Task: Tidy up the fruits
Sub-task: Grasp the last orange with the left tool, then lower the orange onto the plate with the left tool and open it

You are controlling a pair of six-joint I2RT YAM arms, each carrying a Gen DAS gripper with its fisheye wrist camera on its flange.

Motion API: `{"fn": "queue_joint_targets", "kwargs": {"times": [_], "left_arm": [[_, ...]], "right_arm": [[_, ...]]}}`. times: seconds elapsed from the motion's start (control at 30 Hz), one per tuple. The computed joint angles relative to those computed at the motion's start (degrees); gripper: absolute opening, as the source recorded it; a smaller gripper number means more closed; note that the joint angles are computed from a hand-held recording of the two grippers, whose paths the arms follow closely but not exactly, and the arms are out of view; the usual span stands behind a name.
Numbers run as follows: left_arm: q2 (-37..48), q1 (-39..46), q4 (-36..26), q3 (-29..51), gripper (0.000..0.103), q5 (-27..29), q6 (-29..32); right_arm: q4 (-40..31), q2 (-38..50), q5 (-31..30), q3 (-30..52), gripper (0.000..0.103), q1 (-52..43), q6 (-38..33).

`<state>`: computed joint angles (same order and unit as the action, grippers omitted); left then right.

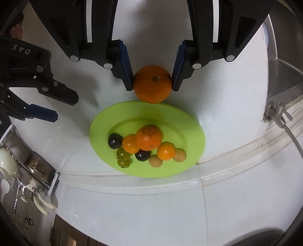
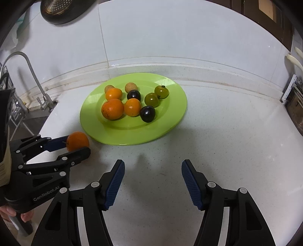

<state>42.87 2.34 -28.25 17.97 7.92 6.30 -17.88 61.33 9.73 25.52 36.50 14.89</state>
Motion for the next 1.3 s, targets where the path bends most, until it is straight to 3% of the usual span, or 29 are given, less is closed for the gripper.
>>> {"fn": "queue_joint_targets", "kwargs": {"times": [0.33,0.67,1.03,1.3], "left_arm": [[-9.34,-1.26,-9.05,3.56,0.041,-0.41,-2.37],[-10.79,-6.86,-11.14,9.02,0.041,-3.9,-5.46],[-2.69,-10.61,-4.44,12.85,0.041,-5.83,-8.17],[9.09,-9.07,4.87,15.35,0.041,-4.23,-6.27]], "right_arm": [[-4.99,-8.58,2.14,1.37,0.063,1.01,-1.3],[-7.45,-13.23,0.39,4.02,0.063,-1.89,-4.11],[-5.29,-11.52,-4.62,6.84,0.063,-9.32,-9.26],[-1.03,-4.01,-7.11,10.48,0.063,-13.94,-12.23]]}}
